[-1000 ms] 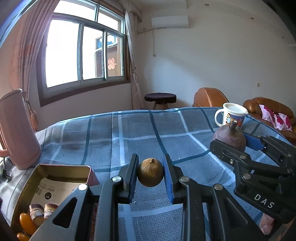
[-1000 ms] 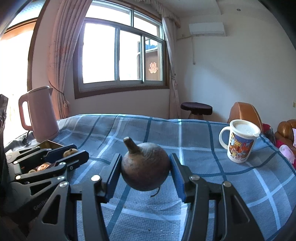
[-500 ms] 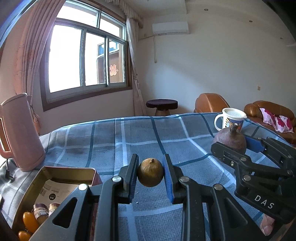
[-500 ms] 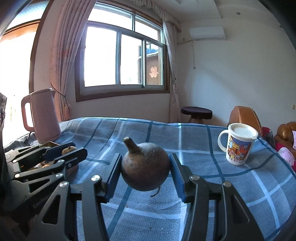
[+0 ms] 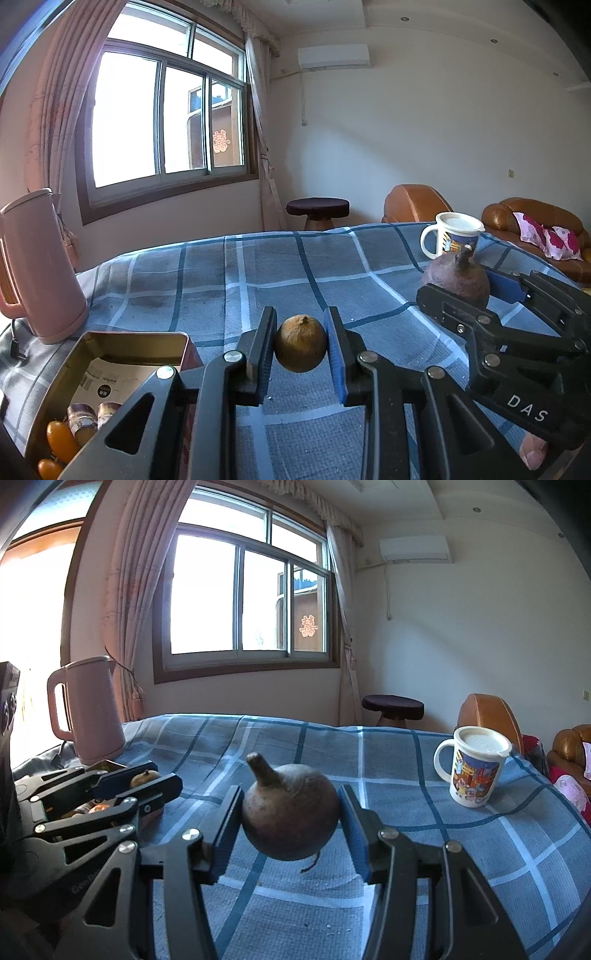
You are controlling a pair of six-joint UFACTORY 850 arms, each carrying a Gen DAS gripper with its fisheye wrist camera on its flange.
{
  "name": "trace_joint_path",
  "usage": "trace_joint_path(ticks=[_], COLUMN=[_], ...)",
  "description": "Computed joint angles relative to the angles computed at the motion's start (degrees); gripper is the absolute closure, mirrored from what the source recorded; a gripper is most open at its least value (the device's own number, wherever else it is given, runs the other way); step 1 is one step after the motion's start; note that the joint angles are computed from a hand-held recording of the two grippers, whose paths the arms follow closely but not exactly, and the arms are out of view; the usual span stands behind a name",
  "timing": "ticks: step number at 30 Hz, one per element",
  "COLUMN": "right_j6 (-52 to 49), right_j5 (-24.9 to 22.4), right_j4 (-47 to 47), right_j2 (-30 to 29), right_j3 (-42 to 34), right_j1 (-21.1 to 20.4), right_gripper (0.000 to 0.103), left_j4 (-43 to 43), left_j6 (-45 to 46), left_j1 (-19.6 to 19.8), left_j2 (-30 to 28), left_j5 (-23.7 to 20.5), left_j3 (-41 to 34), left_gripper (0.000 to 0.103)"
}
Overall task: Organize fruits
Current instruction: 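Lift the purple-brown fruit with the right tool while the left tool lifts the tan fruit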
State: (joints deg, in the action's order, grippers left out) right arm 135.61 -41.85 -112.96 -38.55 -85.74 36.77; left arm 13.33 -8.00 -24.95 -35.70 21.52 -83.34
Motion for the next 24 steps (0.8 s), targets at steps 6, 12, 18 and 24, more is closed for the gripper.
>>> trace_joint_path(ticks=[6, 12, 18, 24], right_j6=[-0.52, -2.35, -3.5, -4.26], right_j5=[-0.22, 0.44, 1.14, 1.57], right_j4=[0.97, 2.37, 3.49, 3.9], right_j2=[0.24, -0.2, -0.34, -0.52], right_j3=[0.25, -0.57, -0.94, -1.19], right_j1=[0.29, 0.26, 0.5, 1.04], right_gripper=[0.048, 0.048, 0.048, 0.048], left_j4=[1.46, 3.86, 5.53, 5.85], left_j6=[-1.48, -4.11, -5.87, -6.18], left_j1=[0.12, 0.5, 1.01, 1.41], left_j2=[0.38, 0.98, 1.89, 2.65], left_j5=[0.1, 0.53, 1.54, 2.2], left_j3=[0.53, 1.45, 2.91, 4.04], left_gripper=[0.075, 0.075, 0.075, 0.075])
